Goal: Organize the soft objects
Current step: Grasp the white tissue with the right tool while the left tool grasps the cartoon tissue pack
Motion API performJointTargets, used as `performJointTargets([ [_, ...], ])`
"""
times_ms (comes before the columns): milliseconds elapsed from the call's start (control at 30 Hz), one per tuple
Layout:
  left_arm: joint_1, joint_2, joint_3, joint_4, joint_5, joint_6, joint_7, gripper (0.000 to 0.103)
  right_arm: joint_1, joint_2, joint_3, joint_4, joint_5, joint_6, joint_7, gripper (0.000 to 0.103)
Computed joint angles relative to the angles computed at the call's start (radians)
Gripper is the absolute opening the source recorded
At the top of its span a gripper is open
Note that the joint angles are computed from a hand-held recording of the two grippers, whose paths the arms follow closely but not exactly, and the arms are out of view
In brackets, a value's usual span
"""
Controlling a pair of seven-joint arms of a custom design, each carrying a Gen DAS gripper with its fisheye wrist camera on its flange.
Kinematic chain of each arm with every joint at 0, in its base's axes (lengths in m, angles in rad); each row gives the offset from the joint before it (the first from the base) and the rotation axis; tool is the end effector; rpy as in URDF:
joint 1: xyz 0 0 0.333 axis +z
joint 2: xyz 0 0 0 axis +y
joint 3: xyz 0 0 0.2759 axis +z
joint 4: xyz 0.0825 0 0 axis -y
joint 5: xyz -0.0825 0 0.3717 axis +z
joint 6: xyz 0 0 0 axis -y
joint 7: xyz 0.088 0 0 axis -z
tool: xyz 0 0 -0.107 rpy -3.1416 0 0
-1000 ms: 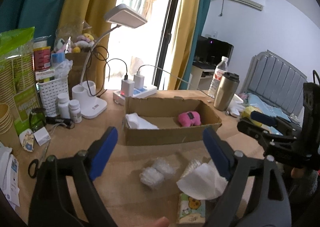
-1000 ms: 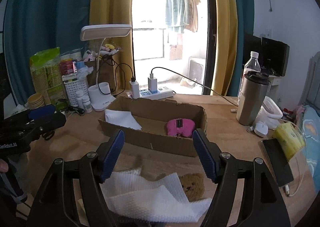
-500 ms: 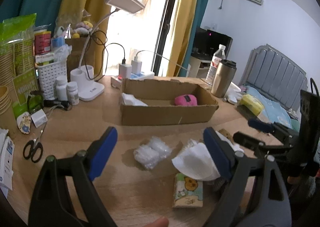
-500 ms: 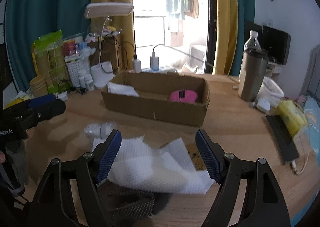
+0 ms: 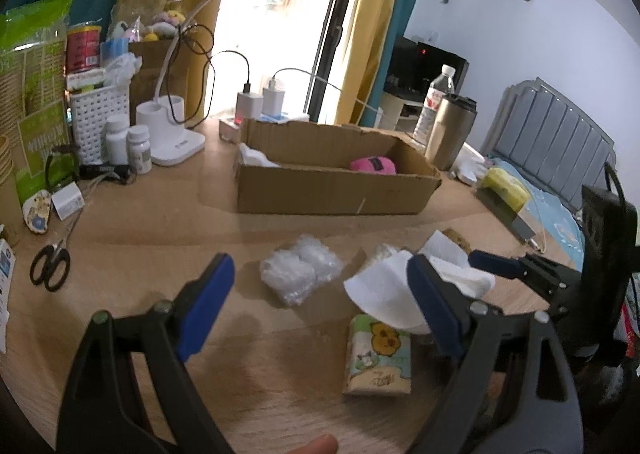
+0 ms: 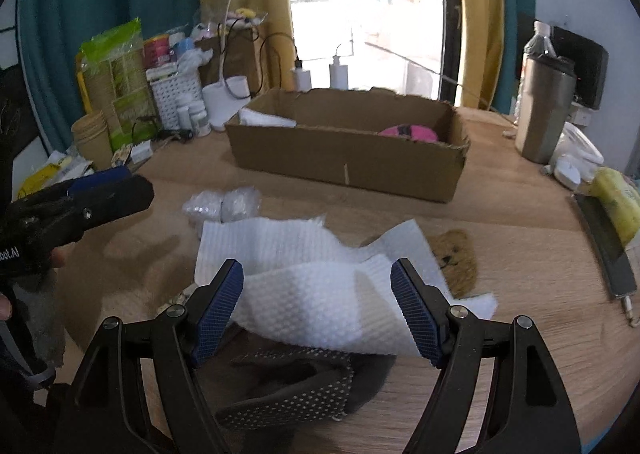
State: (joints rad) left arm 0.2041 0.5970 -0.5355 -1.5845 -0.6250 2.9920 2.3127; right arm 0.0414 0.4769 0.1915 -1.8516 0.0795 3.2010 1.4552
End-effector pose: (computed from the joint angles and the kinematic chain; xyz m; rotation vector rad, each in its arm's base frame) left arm 0.6952 -0.1192 0.3816 -1.5256 2.0126 -1.2536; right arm 0.6518 0.1313 0.3474 -1.8168 1.4782 -0.6334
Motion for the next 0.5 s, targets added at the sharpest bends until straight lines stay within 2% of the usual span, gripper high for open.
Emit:
performJointTargets([
  [100,-0.001,0.003,0.0,-0.001,0.001,-0.008,-0.002,0.089,-0.017,0.01,0.024,0.01,0.001,-0.021,-0.018,0.069],
  [167,-0.007,0.003,0.006,-0.002,0.005,-0.013,-0.006,0.089,-0.01,0.016,0.018,0.018,0.003,-0.036,-0.026,0.045],
  [233,-0.013,0.004,0.012,0.0,0.01,-0.019,-0.012,0.089,-0.003,0.018,0.013,0.019,0.008,-0.04,-0.033,0.034],
  [300,-0.02,0.004,0.019,0.0,0.015,-0.022,-0.018,0.089,-0.035,0.017,0.047,0.009,0.022,-0.022,-0.054,0.026],
  [367,-0.023,0.001,0.022,-0.003,0.017,-0.023,-0.022,0.089,-0.067,0.015,0.082,0.0,0.032,0.001,-0.068,0.011],
  [500,-0.037,-0.001,0.035,-0.003,0.03,-0.032,-0.036,0.089,-0.122,0.008,0.134,-0.018,0.027,0.037,-0.081,0.005],
])
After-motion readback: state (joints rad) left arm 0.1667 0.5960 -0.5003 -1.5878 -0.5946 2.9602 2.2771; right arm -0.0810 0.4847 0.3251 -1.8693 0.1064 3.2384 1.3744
